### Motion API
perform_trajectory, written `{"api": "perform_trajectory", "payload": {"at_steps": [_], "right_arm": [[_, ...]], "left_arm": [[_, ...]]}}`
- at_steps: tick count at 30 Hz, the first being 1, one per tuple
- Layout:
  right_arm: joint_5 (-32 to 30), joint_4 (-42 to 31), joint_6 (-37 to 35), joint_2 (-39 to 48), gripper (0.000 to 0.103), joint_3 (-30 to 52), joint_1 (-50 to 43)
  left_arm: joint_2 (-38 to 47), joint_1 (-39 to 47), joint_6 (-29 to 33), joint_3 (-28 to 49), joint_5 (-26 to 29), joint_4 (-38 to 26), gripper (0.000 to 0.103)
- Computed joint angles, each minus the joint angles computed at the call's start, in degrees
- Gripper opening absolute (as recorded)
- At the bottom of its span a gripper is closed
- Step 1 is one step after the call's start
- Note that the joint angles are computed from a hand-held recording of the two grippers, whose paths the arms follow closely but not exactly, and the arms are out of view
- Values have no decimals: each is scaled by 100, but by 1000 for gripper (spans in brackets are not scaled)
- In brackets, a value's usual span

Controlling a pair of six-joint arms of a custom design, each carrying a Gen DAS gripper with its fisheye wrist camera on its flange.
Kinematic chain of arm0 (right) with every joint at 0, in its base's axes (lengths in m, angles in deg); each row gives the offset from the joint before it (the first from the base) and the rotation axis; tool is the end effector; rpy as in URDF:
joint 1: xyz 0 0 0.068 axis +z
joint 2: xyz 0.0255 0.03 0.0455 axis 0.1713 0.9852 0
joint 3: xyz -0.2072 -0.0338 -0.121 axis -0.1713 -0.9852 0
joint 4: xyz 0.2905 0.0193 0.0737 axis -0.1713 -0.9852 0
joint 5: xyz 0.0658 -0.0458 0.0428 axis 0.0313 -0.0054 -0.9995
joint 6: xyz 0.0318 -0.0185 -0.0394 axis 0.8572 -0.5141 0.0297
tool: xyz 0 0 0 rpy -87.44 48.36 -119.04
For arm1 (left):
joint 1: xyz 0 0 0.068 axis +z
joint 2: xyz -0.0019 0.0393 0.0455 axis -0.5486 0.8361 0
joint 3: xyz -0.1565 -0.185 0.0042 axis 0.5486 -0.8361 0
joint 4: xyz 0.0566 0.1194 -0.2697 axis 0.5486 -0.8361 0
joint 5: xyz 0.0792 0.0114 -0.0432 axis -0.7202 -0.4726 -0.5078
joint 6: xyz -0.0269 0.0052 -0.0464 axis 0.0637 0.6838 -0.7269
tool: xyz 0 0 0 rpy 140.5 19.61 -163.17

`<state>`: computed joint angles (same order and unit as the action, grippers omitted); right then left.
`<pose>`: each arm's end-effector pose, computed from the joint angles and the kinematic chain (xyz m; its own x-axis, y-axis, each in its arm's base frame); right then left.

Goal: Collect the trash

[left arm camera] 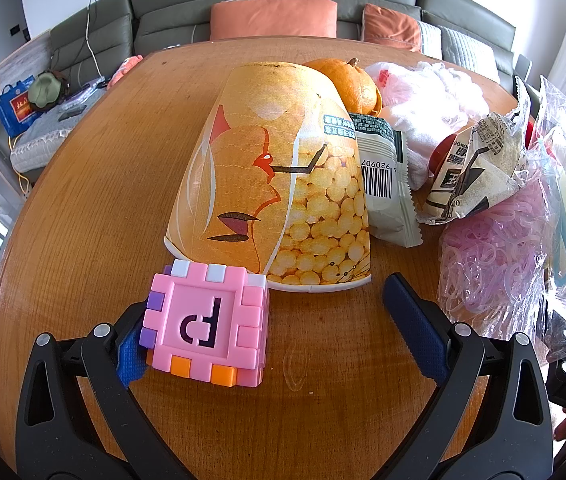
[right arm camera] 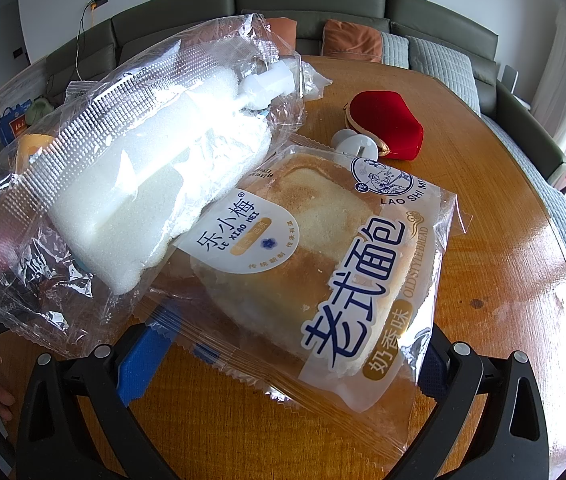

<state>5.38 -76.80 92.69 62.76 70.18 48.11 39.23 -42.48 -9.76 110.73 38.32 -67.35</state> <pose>0.1143 0.0700 0.2462 -0.7867 0.2585 -0.5606 0.2915 0.9560 0.0319 0.1933 -0.0351 0.1951 -0.7700 0.2766 -0.5749 0.3363 0.9418 0.0027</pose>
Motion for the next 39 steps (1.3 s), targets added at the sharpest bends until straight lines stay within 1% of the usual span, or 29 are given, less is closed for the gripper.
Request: {"api": "perform_trajectory", "payload": {"at_steps": [21, 28, 30, 31, 33, 34, 35, 36, 37, 38, 39], "right_arm": [[-1, -1, 7, 6, 101, 9, 6], [-24, 102, -52, 61, 101, -7, -46], [-80, 111, -136, 43, 100, -12, -81], [-111, -11, -119, 19, 100, 57, -92], [-73, -288, 67, -119, 101, 195, 61], [-24, -460, 200, -165, 100, 298, 208], [-39, -516, 199, -162, 100, 359, 235], [-60, -594, 215, -125, 100, 466, 282], [-50, -700, 291, -92, 101, 575, 392], [-14, -649, 378, -28, 100, 589, 503], [36, -726, 494, -6, 100, 692, 640]], "left_arm": [[-2, -2, -1, -2, -1, 0, 97], [-36, 17, 73, 8, 42, -46, 97], [116, 117, 376, 93, 234, -70, 97], [173, 185, 576, 161, 343, -175, 97], [112, 231, 643, 219, 443, -313, 97], [34, 391, 720, 248, 626, -400, 97], [-10, 698, 883, 334, 917, -546, 97], [-31, 864, 958, 398, 1074, -649, 97], [-9, 990, 1013, 495, 1195, -751, 97], [35, 1098, 1086, 614, 1296, -883, 97], [75, 1120, 1119, 714, 1323, -985, 97]]}}
